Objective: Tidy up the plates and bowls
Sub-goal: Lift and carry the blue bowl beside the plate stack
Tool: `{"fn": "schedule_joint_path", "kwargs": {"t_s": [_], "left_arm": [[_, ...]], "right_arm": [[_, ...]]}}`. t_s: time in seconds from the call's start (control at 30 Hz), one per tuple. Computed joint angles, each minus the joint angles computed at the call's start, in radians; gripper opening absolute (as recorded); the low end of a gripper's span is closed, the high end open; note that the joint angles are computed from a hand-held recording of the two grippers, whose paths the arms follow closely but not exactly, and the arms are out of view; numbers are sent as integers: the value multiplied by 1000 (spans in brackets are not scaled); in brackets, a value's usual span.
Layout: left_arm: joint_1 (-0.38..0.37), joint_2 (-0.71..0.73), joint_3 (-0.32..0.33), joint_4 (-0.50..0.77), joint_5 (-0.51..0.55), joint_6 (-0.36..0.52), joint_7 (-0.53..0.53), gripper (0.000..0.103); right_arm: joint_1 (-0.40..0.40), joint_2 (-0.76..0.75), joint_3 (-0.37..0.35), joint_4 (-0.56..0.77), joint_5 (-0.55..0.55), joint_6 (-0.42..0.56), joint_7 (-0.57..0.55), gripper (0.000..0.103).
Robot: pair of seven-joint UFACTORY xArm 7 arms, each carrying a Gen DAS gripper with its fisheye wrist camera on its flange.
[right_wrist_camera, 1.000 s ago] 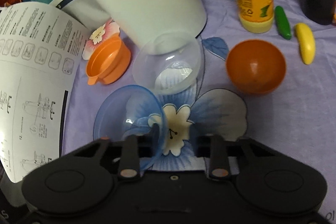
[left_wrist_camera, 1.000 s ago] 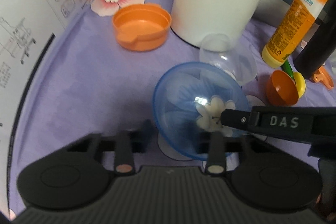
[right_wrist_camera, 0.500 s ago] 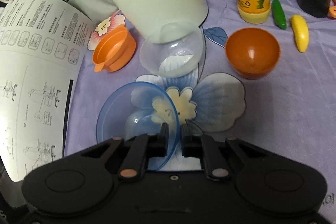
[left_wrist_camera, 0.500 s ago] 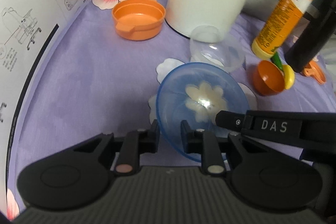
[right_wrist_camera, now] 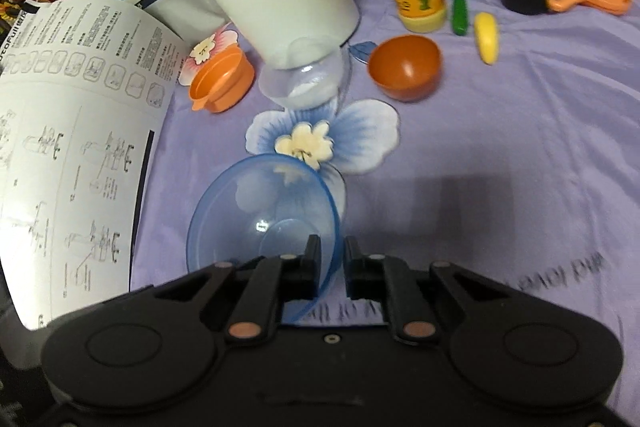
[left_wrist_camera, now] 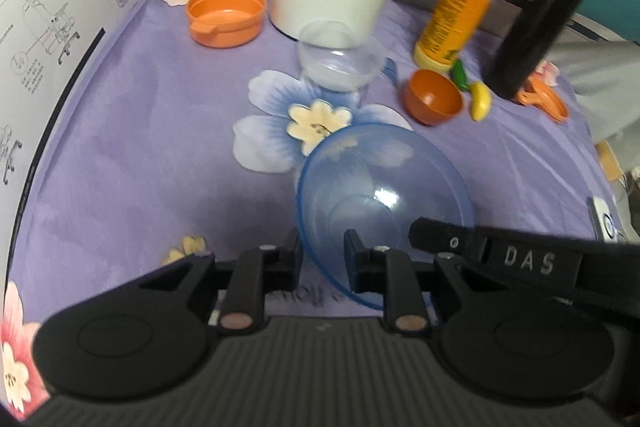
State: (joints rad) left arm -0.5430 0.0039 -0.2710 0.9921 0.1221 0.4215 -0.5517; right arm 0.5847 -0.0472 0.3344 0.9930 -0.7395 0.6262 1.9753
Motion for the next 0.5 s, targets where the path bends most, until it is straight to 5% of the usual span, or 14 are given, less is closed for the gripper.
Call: {"fn": "schedule_joint_path", "kwargs": {"t_s": [0.5], "left_arm": [[-76, -150, -64, -109, -83, 29, 71, 20]], "right_arm": [[4, -262, 157, -205, 109, 86, 124, 12]]}}
